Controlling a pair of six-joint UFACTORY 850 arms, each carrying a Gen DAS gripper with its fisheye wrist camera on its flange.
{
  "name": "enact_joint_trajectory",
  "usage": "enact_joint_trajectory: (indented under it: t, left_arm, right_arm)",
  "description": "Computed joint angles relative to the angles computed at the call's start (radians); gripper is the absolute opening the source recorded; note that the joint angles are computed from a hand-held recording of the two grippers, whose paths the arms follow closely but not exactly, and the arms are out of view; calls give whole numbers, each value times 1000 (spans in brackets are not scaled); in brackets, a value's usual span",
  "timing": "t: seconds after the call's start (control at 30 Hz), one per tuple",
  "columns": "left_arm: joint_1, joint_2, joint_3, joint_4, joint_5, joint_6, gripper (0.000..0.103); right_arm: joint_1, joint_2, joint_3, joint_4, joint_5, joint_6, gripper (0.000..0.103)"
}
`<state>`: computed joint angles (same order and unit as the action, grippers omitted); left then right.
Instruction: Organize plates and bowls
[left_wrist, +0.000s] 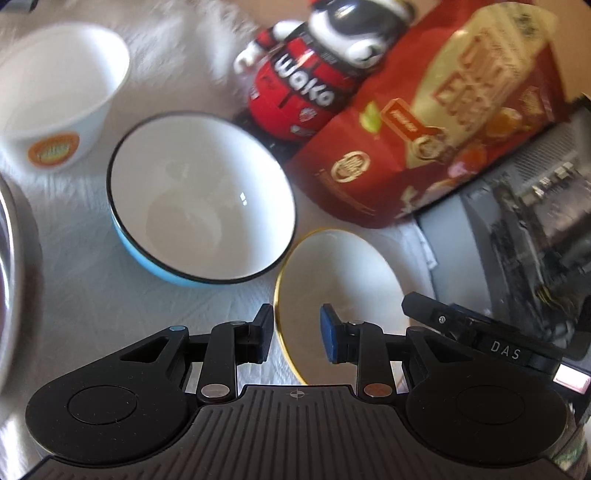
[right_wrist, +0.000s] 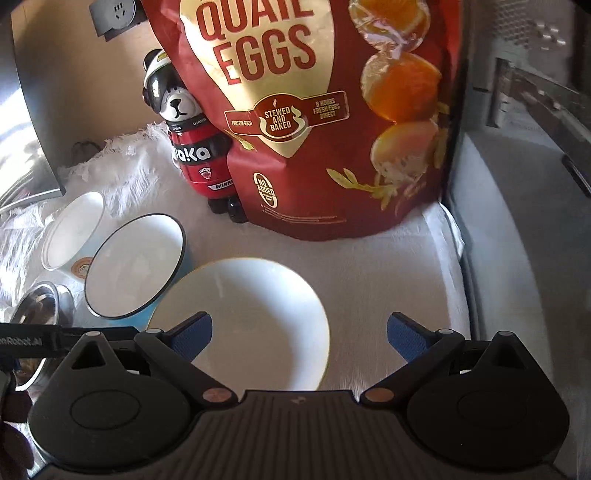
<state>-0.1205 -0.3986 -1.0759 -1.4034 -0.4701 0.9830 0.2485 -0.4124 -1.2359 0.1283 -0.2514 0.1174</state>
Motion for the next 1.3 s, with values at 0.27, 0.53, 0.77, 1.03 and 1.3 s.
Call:
enact_joint_trajectory:
  t: [0.27, 0.53, 0.77, 1.03, 1.3]
  left_arm:
    - [-35, -54, -50, 171, 53, -182, 30]
    - [-51, -59, -63, 264, 85, -200, 20]
    - [-40, -19, -38, 434, 60, -291, 20]
    - [15, 86, 76, 519, 61, -279, 20]
    - [90, 153, 162, 579, 18, -313, 22]
  right_arm:
    - [-29, -115, -108, 129, -109, -102, 100]
    - [-41, -171, -148, 443, -206, -405, 71]
    - [-12, -144, -131, 380, -205, -332, 71]
    - [29, -119, -95, 498, -227, -414, 72]
    - [91, -88, -64, 606, -262, -517, 73]
